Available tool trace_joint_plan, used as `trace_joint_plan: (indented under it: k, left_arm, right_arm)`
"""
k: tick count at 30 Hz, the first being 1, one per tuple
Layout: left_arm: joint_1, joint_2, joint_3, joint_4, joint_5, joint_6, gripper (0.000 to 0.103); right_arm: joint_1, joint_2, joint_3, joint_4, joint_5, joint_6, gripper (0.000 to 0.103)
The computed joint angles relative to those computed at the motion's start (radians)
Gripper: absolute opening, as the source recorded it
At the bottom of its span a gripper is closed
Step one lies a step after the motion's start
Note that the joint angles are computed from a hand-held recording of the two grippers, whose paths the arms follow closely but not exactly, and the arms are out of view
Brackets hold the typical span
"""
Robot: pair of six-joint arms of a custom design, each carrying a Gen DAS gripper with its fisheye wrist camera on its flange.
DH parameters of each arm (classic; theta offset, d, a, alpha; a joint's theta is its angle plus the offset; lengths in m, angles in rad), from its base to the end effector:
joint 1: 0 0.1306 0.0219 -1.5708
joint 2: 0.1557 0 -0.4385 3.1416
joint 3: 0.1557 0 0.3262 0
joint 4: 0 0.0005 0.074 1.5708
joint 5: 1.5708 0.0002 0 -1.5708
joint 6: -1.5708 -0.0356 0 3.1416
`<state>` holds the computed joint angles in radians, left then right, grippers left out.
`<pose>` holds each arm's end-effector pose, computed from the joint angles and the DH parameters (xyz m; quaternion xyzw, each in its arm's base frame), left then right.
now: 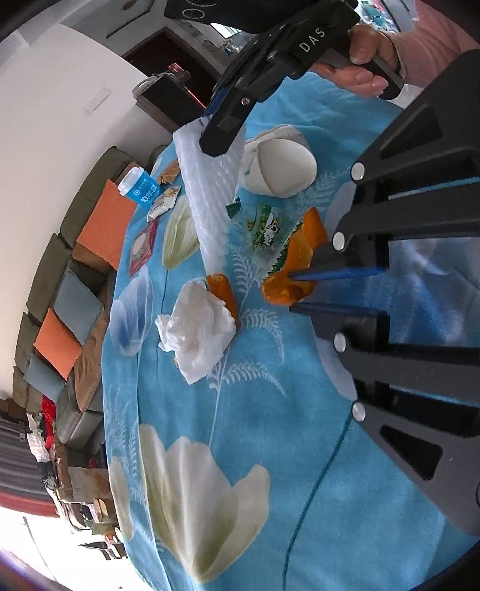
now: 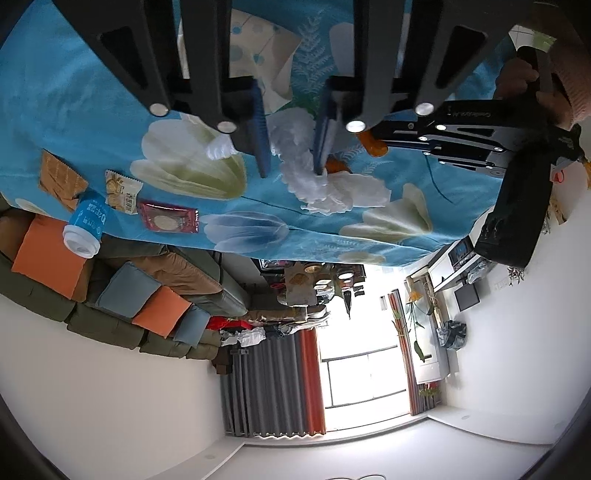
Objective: Collect trash
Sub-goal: 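Grasp the orange peel with the left tool while the right tool grasps a white foam net, then carry the orange peel and foam net with both tools over the teal bin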
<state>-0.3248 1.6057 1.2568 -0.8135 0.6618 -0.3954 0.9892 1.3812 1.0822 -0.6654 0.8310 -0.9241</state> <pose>0.4211 -0.1654 0.3559 0.3880 0.8435 -0.3112 0.2029 0.2281 0.2982 0.3921 0.0920 0.8766 0.0012 0.4723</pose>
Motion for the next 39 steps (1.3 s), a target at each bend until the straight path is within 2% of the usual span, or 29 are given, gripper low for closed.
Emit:
trace_joint_plan:
  k: [2,12,22,29,39]
  left_arm:
    - [-0.001,-0.005,-0.006,0.011,0.003,0.002,0.009]
    - [0.012,-0.075,-0.052,0.054,0.009,-0.012,0.008]
    - [0.078,-0.145,-0.077,0.055,0.035,-0.033,0.008]
    - [0.161,-0.176,-0.077,0.019,0.074,-0.072,0.008]
    - [0.328,-0.189,-0.067,-0.023,0.105,-0.125,0.008]
  right_arm:
    - [0.002,-0.008,-0.003,0.001,0.007,-0.002,0.011]
    - [0.021,-0.047,-0.007,0.027,0.044,0.002,0.011]
    - [0.042,-0.045,0.003,0.125,0.03,0.06,0.011]
    - [0.041,-0.014,0.015,0.232,-0.029,0.123,0.011]
    - [0.021,0.077,0.077,0.352,-0.167,0.218,0.011]
